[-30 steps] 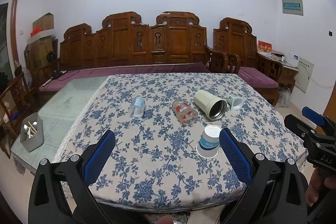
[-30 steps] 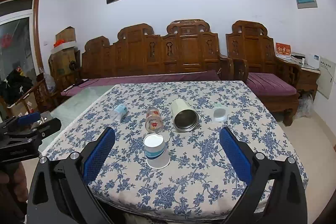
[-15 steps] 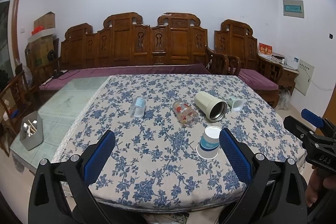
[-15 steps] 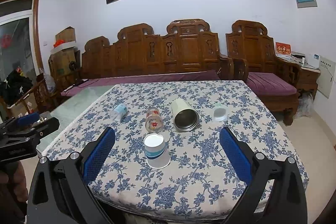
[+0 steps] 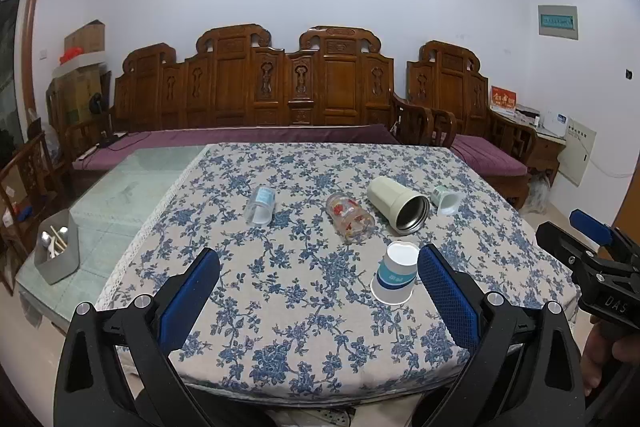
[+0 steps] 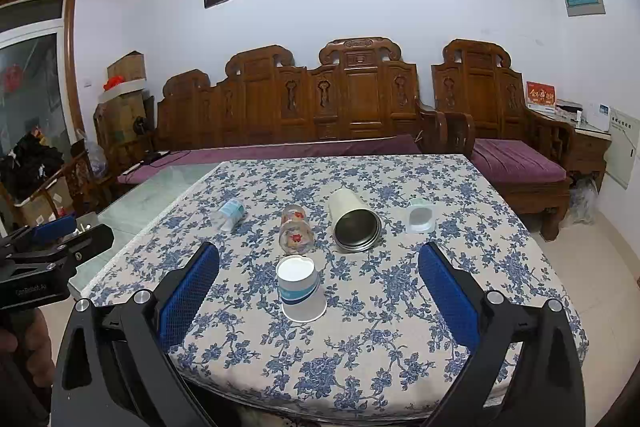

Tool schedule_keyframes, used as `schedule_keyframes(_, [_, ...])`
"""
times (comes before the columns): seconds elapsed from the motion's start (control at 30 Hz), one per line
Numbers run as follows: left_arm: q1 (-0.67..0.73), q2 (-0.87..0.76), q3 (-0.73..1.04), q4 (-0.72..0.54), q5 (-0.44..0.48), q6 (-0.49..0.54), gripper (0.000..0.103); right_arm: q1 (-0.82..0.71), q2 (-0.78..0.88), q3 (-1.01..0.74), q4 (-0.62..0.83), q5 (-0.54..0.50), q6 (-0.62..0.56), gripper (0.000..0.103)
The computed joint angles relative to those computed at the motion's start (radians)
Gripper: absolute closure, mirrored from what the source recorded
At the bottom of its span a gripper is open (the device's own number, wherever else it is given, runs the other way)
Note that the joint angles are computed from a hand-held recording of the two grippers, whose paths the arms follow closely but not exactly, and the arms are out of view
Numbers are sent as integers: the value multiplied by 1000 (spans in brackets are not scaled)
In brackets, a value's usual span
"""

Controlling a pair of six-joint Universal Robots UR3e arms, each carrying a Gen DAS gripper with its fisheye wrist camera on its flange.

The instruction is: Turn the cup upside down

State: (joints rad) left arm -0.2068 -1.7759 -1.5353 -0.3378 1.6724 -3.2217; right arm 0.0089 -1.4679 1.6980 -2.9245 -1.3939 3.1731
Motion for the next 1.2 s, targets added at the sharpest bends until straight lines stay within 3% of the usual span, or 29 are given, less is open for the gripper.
schedule_keyframes(1.2, [10, 21, 3, -10, -18, 1, 8, 20, 9, -31, 19, -9, 6, 3])
